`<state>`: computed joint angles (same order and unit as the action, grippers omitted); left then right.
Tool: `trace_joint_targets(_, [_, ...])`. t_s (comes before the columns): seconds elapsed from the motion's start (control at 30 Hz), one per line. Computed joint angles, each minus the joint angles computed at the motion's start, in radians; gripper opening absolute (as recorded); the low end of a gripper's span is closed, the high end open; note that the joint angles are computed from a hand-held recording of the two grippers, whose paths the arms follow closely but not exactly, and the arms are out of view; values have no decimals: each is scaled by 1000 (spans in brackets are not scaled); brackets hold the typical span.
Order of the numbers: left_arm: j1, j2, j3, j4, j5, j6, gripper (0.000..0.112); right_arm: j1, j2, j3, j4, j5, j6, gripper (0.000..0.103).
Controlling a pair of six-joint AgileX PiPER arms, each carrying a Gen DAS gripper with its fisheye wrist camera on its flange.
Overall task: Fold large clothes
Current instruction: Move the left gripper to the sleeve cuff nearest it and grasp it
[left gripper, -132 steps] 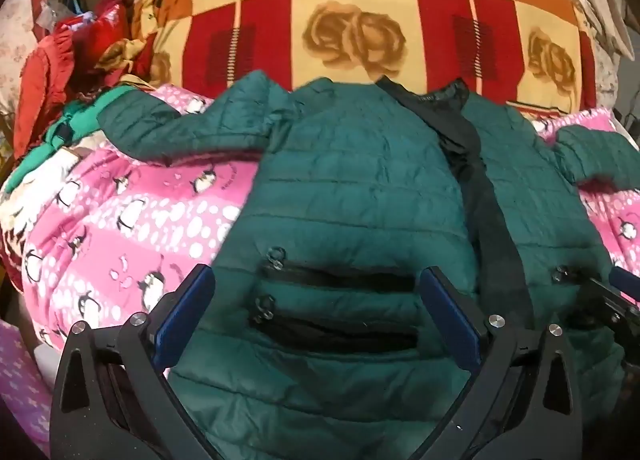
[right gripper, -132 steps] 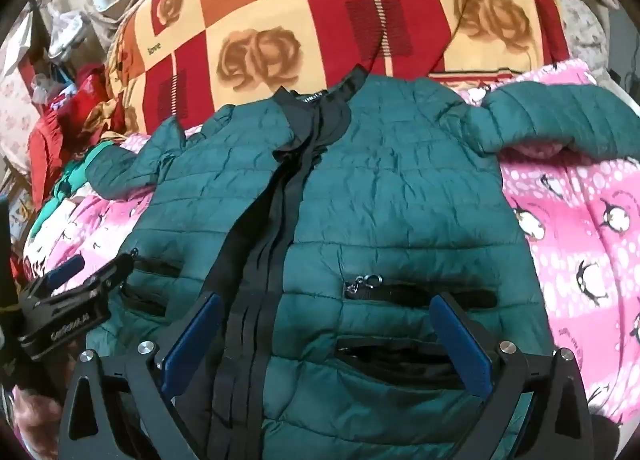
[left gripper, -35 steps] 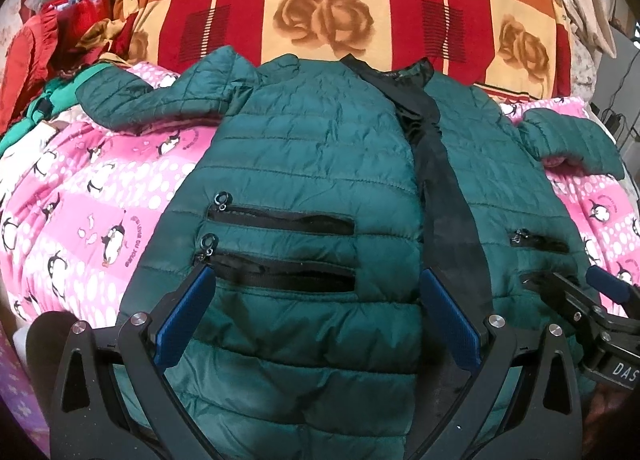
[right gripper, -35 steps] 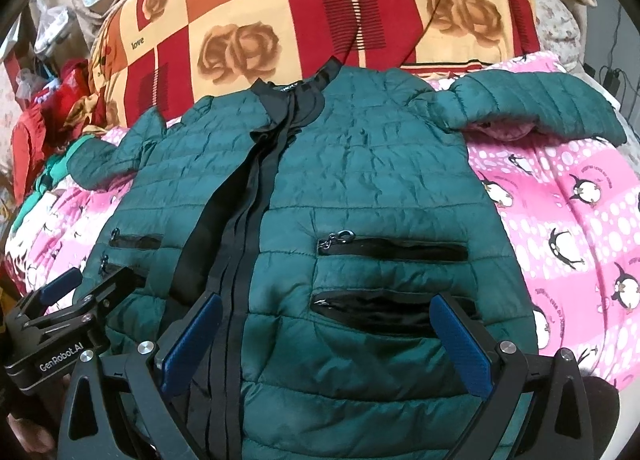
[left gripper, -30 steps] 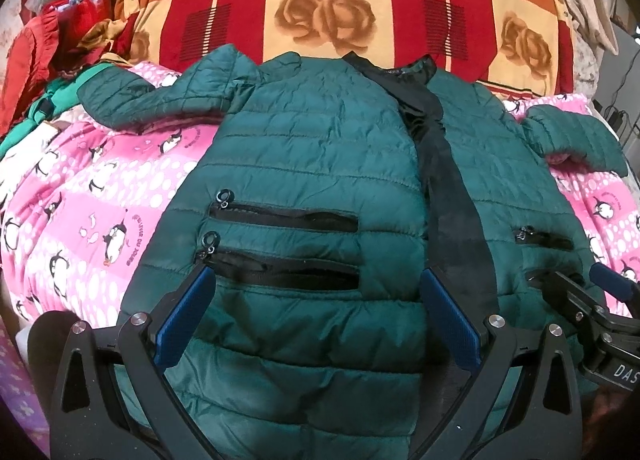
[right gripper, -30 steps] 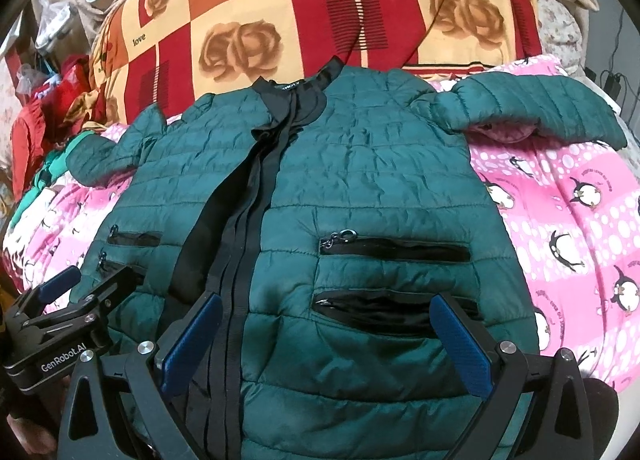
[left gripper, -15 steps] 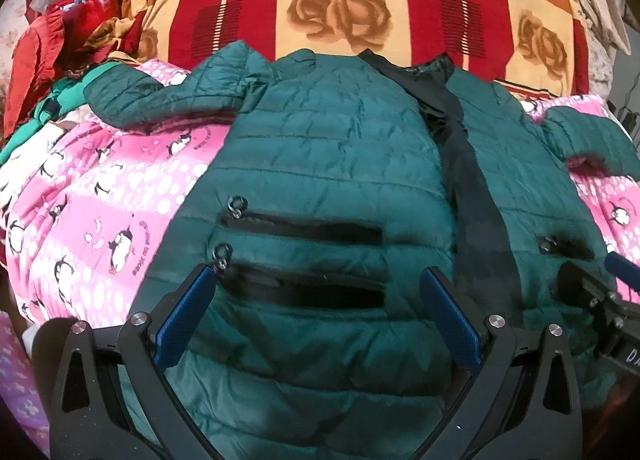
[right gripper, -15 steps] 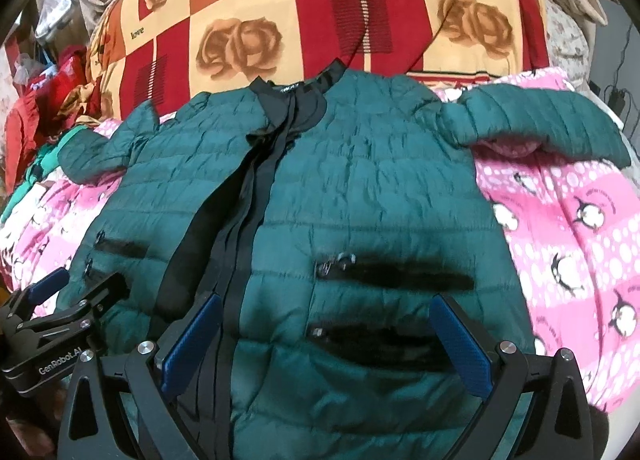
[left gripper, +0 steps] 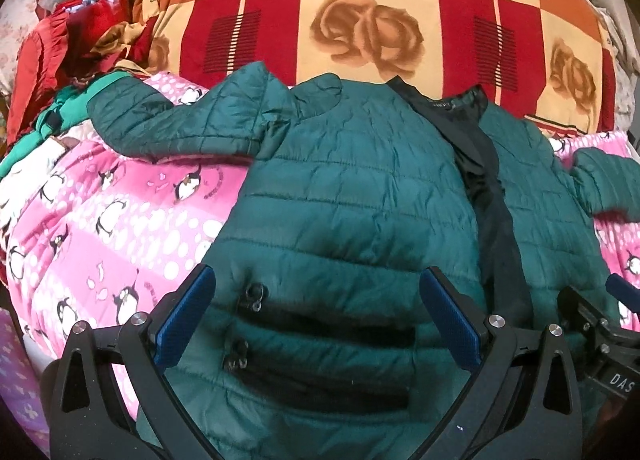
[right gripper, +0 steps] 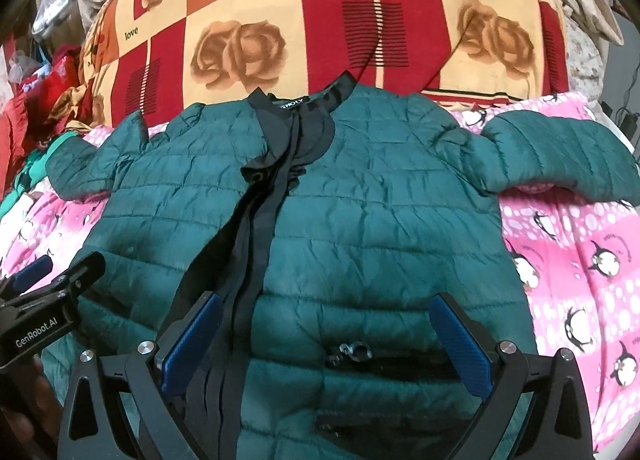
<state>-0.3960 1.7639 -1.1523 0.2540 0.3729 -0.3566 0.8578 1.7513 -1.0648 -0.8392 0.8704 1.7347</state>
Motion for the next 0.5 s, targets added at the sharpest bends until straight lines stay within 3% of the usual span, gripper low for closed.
trace_joint_targets(0.5, [18, 135, -149, -28, 54, 25, 102, -108, 88, -65, 25, -107, -90, 103])
